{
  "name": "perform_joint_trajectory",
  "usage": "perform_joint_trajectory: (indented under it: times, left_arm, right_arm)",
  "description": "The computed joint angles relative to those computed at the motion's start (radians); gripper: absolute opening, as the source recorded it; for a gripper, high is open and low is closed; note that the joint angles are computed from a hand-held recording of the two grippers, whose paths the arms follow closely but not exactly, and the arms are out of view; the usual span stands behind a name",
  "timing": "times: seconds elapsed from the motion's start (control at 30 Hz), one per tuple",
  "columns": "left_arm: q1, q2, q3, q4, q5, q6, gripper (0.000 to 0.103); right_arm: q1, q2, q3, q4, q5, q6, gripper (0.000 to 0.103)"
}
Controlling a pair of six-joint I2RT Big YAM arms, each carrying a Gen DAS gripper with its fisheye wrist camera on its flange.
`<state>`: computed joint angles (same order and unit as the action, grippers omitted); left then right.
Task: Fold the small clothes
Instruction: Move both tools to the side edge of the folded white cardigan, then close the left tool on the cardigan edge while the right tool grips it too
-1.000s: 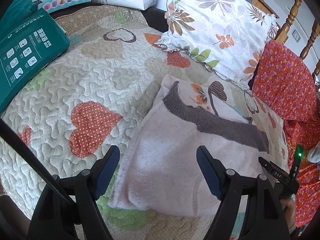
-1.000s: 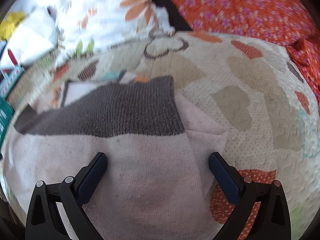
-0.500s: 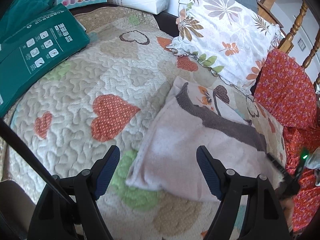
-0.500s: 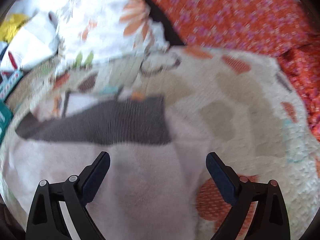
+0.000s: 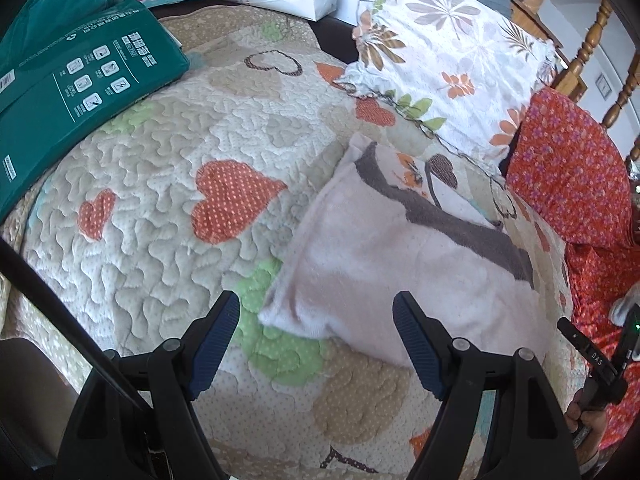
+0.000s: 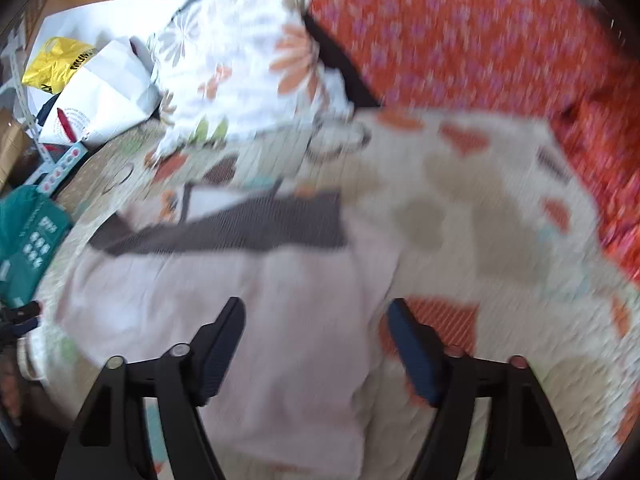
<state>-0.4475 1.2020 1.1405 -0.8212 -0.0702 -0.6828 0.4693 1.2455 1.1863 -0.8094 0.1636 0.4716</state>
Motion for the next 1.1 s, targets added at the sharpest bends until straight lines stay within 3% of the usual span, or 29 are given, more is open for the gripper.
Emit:
perform_joint_trajectory:
  times: [0.13,0.33,0.5,0.77,0.9,1.1]
  left_arm:
    - [0.000,-0.009,-0.026,0.020,0.056,-0.003,0.078]
    - [-0.011,-0.005,-0.073,0.107,0.194,-0.049,0.078]
    - [-0.035,0.036,-0.076,0.117,0.240,-0.039,0.078]
    - [0.016,0.106,-0.031,0.156,0.261,-0.053,0.078]
    - [0.034,0.152,0.014,0.151,0.259,-0.035,0.079]
    - [0.026,0.215,0.083,0.134,0.188,0.044,0.081]
  right_arm:
    - [-0.014,-0.048,-0.054,-0.017,-0.040,0.038,0.076]
    - [-0.105,-0.146,-0.170,0.033,-0.247,0.163,0.076]
    - [-0.138,-0.180,-0.231,0.045,-0.325,0.244,0.076]
    - [-0.087,-0.217,-0.300,0.098,-0.340,0.348,0.076]
    - [-0.049,-0.188,-0.289,0.119,-0.301,0.335,0.078]
    - [-0.050,-0.090,-0.244,0.209,-0.274,0.318,0.078]
